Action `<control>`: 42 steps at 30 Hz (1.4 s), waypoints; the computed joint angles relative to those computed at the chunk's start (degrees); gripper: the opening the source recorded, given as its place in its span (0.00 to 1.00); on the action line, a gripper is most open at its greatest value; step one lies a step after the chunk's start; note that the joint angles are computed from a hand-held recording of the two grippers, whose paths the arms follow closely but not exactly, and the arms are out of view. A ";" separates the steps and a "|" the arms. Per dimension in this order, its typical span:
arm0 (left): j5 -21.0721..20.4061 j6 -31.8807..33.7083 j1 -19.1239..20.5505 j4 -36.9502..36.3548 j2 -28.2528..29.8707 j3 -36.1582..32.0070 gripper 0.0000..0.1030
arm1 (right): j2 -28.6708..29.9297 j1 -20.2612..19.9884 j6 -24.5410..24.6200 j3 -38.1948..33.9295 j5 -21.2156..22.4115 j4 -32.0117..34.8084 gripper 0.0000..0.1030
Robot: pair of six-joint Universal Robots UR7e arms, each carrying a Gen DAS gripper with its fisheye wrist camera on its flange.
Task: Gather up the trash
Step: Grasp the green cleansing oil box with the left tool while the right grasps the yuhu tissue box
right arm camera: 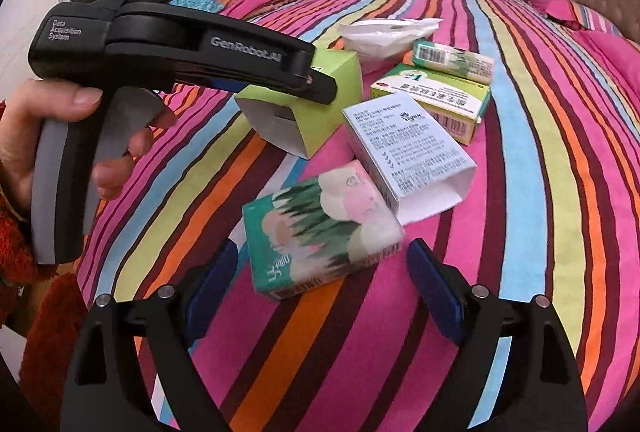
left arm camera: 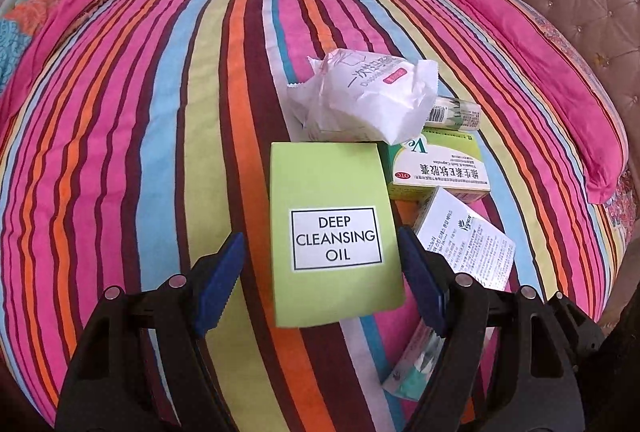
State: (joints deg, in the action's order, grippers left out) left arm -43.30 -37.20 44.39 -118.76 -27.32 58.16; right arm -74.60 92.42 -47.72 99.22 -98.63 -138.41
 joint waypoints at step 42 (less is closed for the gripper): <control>2.28 -8.29 -5.62 -9.87 -12.09 25.65 0.55 | -5.48 0.88 5.50 8.36 -6.86 -13.64 0.74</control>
